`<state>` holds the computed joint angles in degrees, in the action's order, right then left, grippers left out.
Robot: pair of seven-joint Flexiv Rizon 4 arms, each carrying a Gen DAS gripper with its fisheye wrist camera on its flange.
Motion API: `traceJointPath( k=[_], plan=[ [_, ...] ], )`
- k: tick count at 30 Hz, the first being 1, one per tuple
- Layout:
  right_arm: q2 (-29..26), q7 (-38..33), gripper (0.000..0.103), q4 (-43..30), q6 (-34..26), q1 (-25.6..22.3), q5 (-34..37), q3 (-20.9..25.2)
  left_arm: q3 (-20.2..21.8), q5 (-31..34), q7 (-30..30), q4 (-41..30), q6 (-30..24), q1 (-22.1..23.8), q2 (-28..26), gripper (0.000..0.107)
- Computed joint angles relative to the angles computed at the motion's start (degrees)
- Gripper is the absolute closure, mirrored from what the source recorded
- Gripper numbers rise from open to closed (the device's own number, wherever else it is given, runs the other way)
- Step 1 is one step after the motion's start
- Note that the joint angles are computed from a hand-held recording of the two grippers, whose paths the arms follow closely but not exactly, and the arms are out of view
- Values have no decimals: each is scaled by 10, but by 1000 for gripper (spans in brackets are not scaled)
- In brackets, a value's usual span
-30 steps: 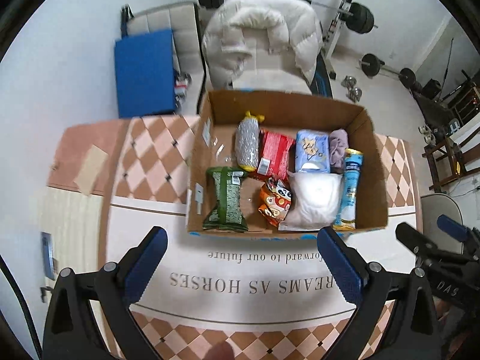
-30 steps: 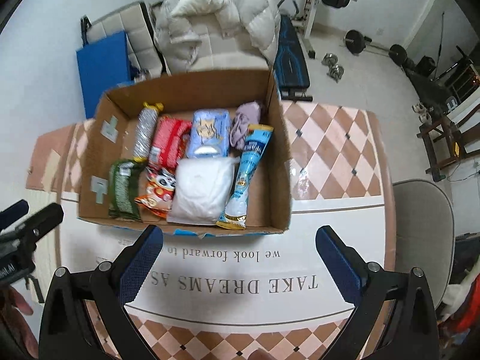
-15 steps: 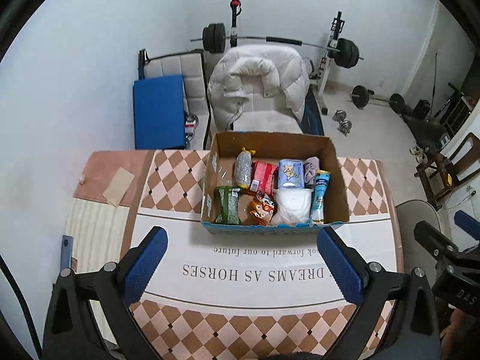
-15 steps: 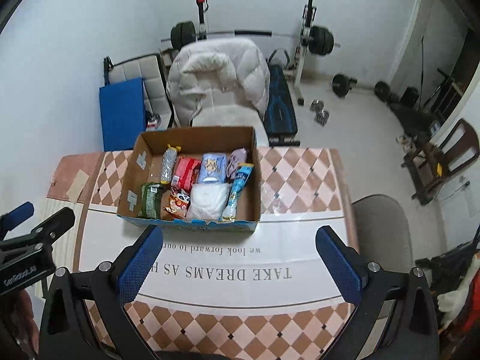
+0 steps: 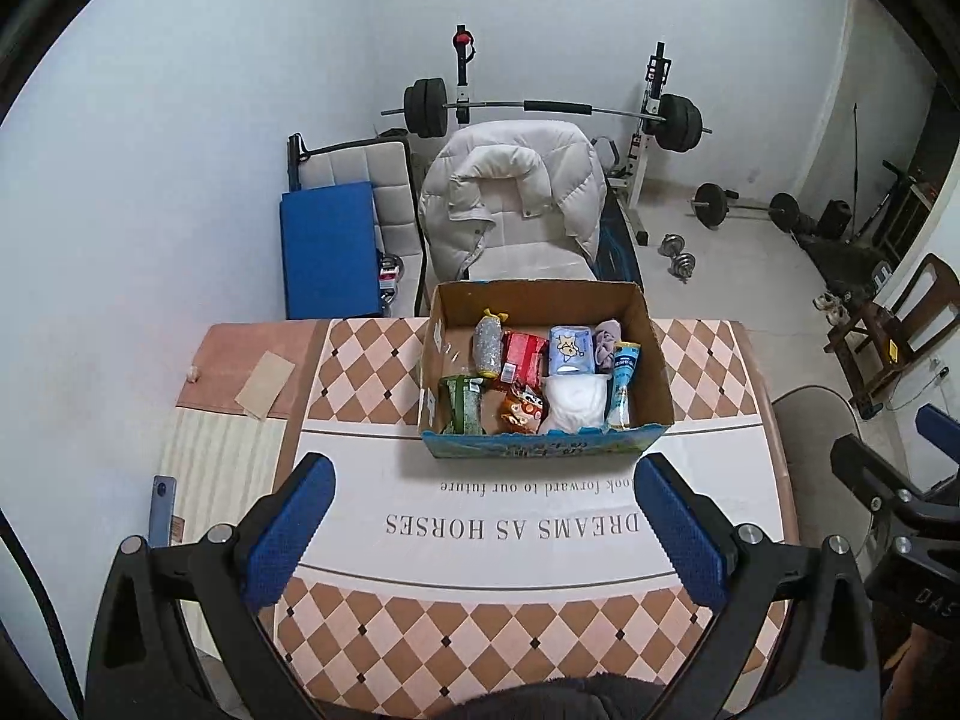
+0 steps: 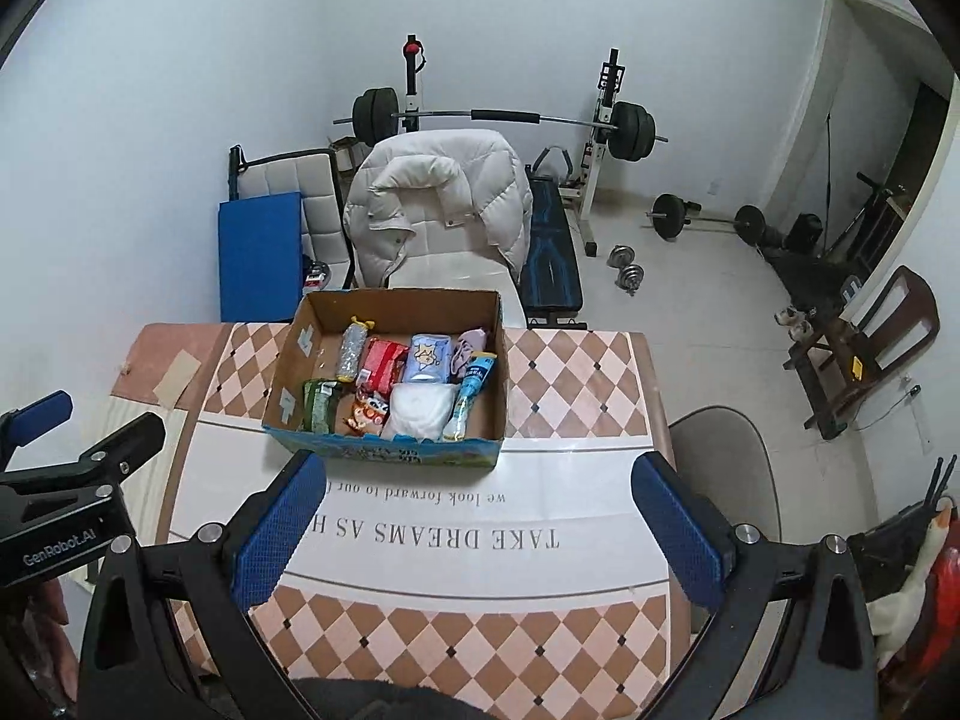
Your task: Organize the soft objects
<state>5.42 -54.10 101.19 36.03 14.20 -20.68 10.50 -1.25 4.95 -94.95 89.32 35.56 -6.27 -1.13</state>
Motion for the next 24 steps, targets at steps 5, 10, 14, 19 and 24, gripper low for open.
traceJointPath(
  k=[5, 10, 14, 19, 24],
  plan=[
    [24, -11, 0, 10, -7, 2, 22, 5, 0, -7, 0, 11, 1, -1, 15, 4],
    [38, -18, 0, 15, -12, 2, 20, 10, -2, -18, -2, 27, 6, -2, 29, 4],
    [46, -15, 0, 20, -7, -2, 13, 11, -5, -18, -6, 30, 5, -2, 33, 4],
    [46, -12, 0, 20, -4, -7, 6, 9, -7, -17, -13, 32, 13, -2, 36, 4],
    [36, -6, 0, 18, 7, -11, -14, 7, -8, -3, -27, 28, 20, -1, 30, 4]
  ],
)
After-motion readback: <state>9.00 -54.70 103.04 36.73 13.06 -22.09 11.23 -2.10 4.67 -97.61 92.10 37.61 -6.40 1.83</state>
